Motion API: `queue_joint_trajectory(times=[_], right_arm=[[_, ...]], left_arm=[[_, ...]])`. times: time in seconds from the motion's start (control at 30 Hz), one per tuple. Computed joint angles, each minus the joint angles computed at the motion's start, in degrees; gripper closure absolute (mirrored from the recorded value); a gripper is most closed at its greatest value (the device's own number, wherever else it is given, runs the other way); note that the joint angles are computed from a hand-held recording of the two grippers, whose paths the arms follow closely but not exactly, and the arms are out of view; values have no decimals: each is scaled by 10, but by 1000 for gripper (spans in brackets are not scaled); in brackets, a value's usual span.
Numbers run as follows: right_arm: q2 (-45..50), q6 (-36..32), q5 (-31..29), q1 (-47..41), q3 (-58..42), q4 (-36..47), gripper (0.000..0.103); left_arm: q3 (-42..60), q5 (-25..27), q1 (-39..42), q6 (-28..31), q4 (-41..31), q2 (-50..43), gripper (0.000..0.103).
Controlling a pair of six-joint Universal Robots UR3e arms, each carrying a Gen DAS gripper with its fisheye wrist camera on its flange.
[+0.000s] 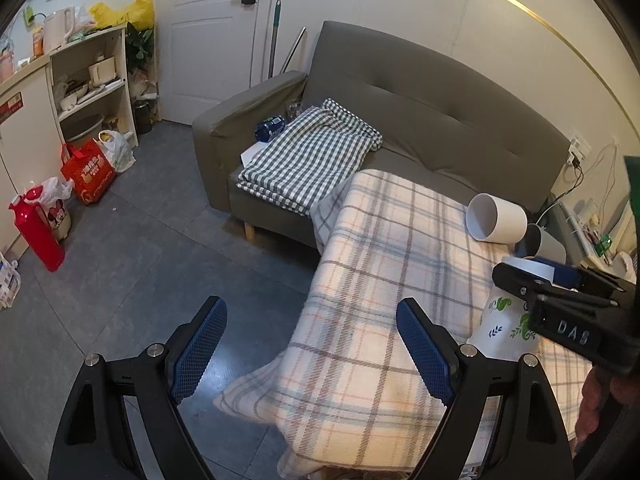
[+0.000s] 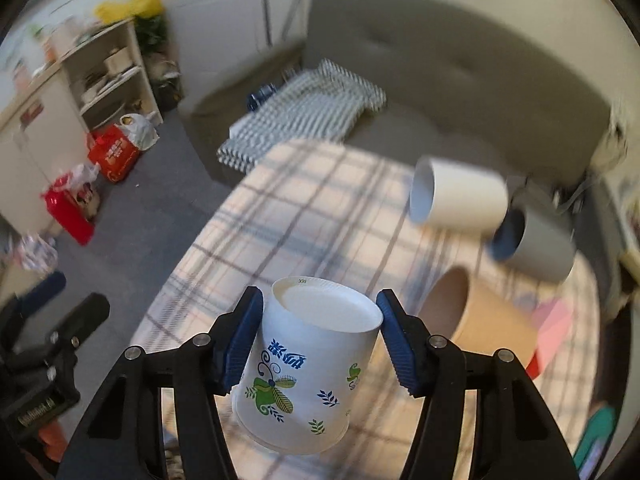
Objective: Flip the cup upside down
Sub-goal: 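Turn the held cup rim-down and lower it onto the table with the right gripper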
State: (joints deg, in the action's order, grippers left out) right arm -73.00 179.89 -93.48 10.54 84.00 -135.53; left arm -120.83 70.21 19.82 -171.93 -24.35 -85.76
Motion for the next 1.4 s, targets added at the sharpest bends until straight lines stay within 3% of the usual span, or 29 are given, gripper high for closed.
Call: queue_joint_trajectory(times=[0.23, 0.47, 1.0, 1.4], right_arm=[[-10, -51, -45, 11, 90, -172, 44], [25, -48, -15, -15, 83, -230, 44], [110, -69, -14, -13, 37, -293, 44], [88, -79, 3, -25, 85, -306, 44]], left_arm=[[22, 21, -19, -6, 8, -30, 14], [70, 48, -32, -18, 37, -101, 14], [120, 92, -83, -35, 65, -200, 14], [126, 100, -95, -42, 59, -207, 14]])
